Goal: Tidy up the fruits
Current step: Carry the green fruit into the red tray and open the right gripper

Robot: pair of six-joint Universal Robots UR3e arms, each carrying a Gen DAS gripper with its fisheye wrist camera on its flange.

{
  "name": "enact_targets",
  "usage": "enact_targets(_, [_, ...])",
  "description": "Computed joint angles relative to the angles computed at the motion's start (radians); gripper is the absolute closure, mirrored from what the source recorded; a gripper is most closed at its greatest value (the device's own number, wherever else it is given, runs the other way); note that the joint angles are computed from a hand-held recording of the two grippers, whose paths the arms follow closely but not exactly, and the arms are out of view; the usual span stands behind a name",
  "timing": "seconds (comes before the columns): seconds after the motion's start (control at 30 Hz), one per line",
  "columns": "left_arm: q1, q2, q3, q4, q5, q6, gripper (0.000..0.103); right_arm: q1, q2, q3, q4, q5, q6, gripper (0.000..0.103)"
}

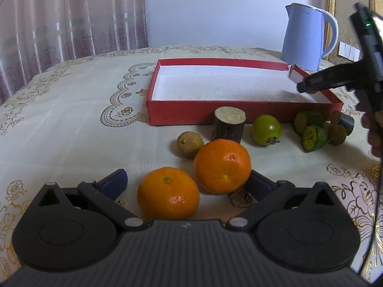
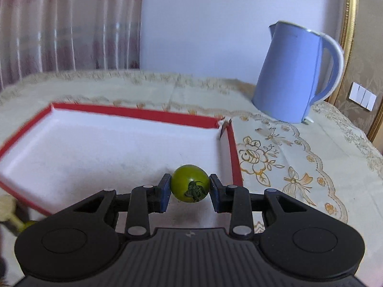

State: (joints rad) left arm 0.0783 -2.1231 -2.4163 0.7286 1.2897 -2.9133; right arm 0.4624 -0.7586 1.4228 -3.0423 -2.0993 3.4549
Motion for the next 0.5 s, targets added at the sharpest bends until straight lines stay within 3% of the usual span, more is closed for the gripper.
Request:
enact_targets(0.33, [0.029,0.015,-0.046,0.022,-0.046,0.044,0.0,-0.031,0.025,-0.059,0.083,0.059,-0.002,0.07])
enact_targets(0.4, [0.033,0.016,-0.048,0.023,-0.051,0.049,0.0,-0.036,0.02,-0.057,0.083,0.064,0.003,0.062])
enact_targets(0.47, [0.043,0.013,-0.064,0.043,-0.066,0.067,0.0,-0.036,0.008,-0.039,0.069,0.069,-0.004,0.043])
enact_targets(0.5, [0.051,0.014,-0.071,0.047,-0.075,0.074,0.0,-0.033,0.002,-0.026,0.056,0.064,-0.006,0.038])
